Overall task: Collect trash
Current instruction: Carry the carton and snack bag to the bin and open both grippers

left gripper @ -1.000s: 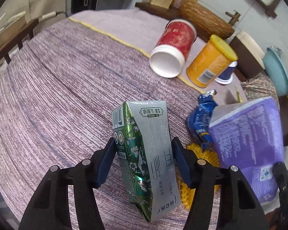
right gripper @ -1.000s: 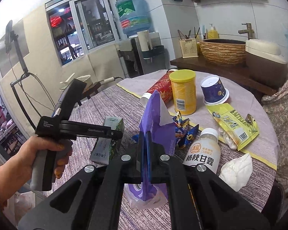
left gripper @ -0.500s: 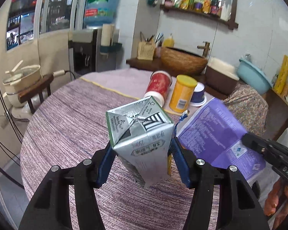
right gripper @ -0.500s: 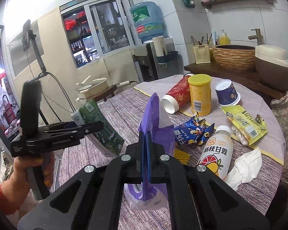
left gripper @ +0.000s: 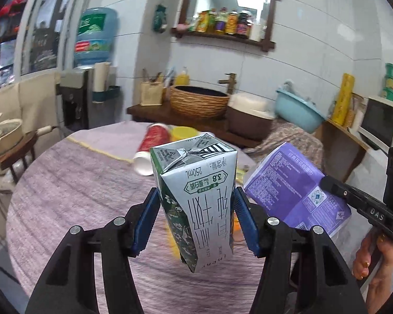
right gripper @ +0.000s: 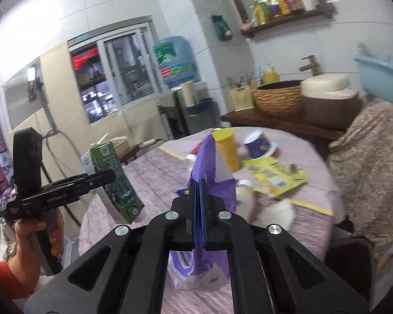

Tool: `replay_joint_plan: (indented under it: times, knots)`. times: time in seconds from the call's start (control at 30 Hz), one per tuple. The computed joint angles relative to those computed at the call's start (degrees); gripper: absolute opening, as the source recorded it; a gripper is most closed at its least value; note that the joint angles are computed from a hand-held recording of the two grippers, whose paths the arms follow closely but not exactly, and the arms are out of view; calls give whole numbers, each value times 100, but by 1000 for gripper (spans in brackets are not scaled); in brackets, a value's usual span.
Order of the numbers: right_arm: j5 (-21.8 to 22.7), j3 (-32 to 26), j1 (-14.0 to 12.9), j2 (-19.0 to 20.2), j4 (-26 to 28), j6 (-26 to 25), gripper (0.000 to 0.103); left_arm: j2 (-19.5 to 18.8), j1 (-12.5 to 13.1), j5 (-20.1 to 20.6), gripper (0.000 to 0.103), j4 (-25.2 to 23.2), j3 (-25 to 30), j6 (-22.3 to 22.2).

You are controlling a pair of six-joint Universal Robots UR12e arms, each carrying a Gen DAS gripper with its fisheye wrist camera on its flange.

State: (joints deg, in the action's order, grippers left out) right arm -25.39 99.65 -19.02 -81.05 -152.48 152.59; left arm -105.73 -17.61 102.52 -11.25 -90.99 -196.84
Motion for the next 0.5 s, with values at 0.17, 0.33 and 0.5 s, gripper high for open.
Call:
replay_joint_plan:
  times: [0.17, 0.33, 0.5]
  knots:
    - [-608, 22, -445, 168, -975, 1065, 3, -363, -157, -543, 57, -3, 433, 235]
    - [-1399, 54, -716, 367, -1076, 1360, 3, -748, -320, -1212, 57, -89, 873, 322]
    - [-2435, 43, -676, 660, -458, 993, 3, -1091, -520, -1529, 57, -304, 1234, 522]
